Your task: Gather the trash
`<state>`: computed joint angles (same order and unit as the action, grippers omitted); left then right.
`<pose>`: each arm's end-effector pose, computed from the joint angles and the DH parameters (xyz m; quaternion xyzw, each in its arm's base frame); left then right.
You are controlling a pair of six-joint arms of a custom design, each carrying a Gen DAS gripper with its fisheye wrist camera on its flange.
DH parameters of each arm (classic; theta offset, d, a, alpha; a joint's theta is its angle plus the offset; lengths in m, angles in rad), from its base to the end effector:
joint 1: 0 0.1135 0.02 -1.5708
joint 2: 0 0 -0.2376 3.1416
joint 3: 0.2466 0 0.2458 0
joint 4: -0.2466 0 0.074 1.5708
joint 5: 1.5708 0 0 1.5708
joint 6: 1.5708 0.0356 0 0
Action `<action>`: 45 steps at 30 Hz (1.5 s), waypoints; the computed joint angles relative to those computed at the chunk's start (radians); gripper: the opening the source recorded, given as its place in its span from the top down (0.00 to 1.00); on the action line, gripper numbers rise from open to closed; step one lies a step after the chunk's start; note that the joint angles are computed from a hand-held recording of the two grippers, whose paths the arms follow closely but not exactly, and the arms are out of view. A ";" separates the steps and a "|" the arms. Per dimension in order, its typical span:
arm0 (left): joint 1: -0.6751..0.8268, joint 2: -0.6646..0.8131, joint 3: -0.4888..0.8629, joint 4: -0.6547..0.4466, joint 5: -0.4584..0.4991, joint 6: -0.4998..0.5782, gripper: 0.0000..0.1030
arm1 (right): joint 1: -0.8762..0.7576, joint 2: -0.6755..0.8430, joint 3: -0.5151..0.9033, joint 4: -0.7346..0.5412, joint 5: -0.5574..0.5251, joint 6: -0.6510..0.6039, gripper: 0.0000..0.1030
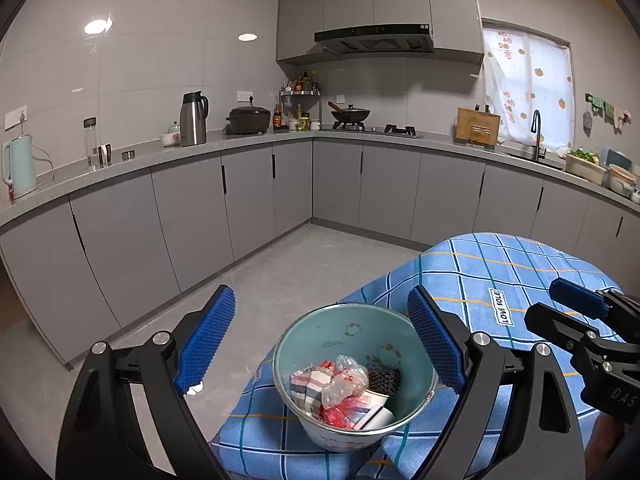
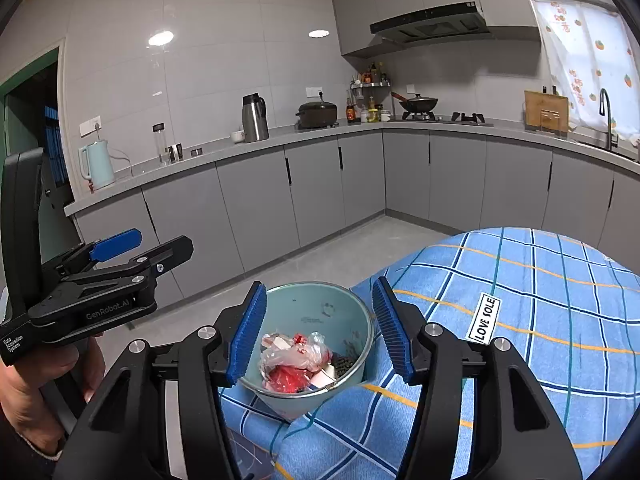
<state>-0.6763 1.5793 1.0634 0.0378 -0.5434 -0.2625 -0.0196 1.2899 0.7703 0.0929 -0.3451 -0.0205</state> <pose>0.2858 -0.2058 0.2376 0.0326 0.8342 -0.0219 0.5501 0.2889 0.0064 0.2310 -0.0933 0.8283 0.1336 0.5361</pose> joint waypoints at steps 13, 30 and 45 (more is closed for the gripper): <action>0.004 0.007 0.001 0.002 0.002 0.001 0.11 | -0.003 0.007 -0.004 0.009 0.000 0.005 0.44; 0.006 0.009 0.001 0.009 0.003 0.010 0.09 | -0.012 -0.015 -0.007 0.001 -0.016 0.012 0.41; 0.002 0.004 -0.002 0.007 -0.013 0.011 0.05 | -0.008 -0.013 -0.002 -0.008 -0.011 0.009 0.41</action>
<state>-0.6740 1.5836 1.0612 0.0452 -0.5559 -0.2519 -0.0271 1.2768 0.7681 0.0848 -0.3558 -0.0118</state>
